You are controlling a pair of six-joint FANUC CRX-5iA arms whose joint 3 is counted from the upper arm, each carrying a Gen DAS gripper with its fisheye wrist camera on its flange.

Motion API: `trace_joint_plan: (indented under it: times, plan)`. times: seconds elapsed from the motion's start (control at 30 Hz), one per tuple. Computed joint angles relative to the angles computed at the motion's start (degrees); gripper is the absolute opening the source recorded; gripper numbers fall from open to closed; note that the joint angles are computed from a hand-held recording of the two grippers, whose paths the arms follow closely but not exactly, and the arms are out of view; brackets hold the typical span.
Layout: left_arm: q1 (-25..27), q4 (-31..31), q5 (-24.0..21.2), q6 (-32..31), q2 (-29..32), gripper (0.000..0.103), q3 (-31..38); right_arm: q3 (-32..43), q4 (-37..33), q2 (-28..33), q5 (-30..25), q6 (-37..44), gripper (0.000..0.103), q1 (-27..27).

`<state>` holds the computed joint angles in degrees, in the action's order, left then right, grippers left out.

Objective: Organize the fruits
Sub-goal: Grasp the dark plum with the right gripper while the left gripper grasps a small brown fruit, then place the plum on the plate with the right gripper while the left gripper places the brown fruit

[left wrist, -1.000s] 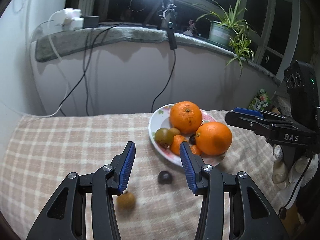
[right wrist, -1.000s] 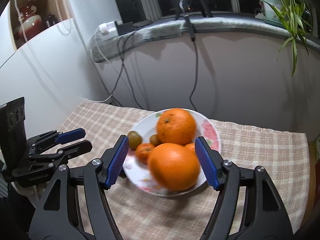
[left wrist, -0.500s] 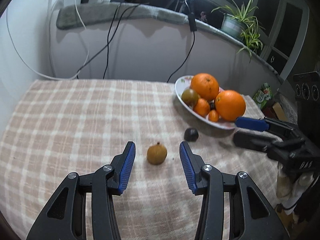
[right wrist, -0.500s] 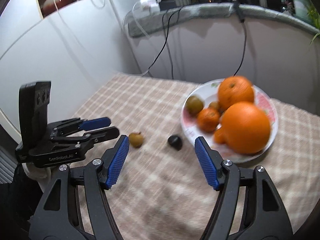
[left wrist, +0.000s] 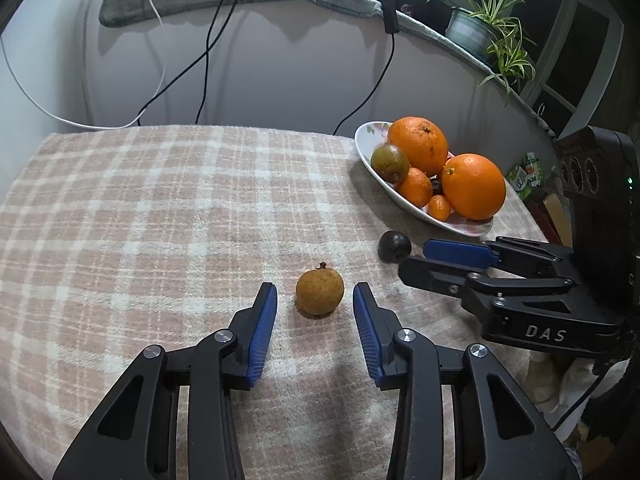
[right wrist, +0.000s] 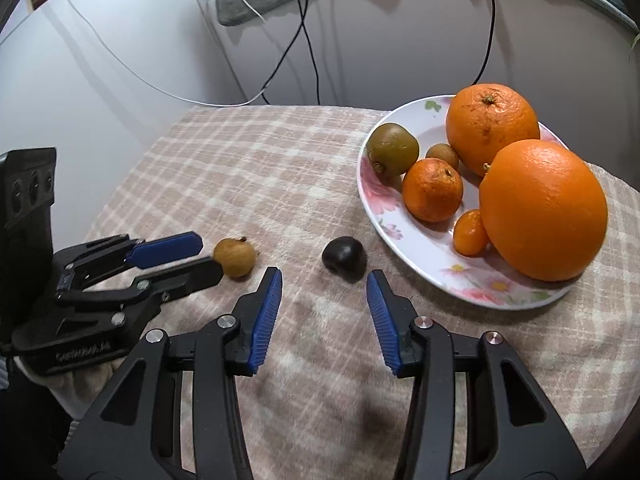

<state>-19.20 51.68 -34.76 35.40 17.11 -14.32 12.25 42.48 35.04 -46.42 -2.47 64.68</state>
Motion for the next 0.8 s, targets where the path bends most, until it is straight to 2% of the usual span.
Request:
trace_joint_plan:
  times: [0.27,0.5,0.53,0.8]
  plan:
    - [0.3,-0.5,-1.7,-0.1,1.4,0.034,1.4,7.3,-2.8,4.6,-5.7,3.8,0.045,-0.4]
    - [0.2,-2.4,-3.0,0.8,2.5,0.027,3.1,10.9,-3.5,6.9,-8.5,6.1,0.026,-0.7]
    - [0.1,-2.5,-3.0,0.6,2.5,0.025,3.1,10.8,-3.4,6.8,-8.2,6.1,0.025,-0.7]
    - [-0.2,-2.8,-1.4,2.2,2.1,0.024,3.1,4.4,-0.3,3.1,-3.4,1.2,0.024,-0.4]
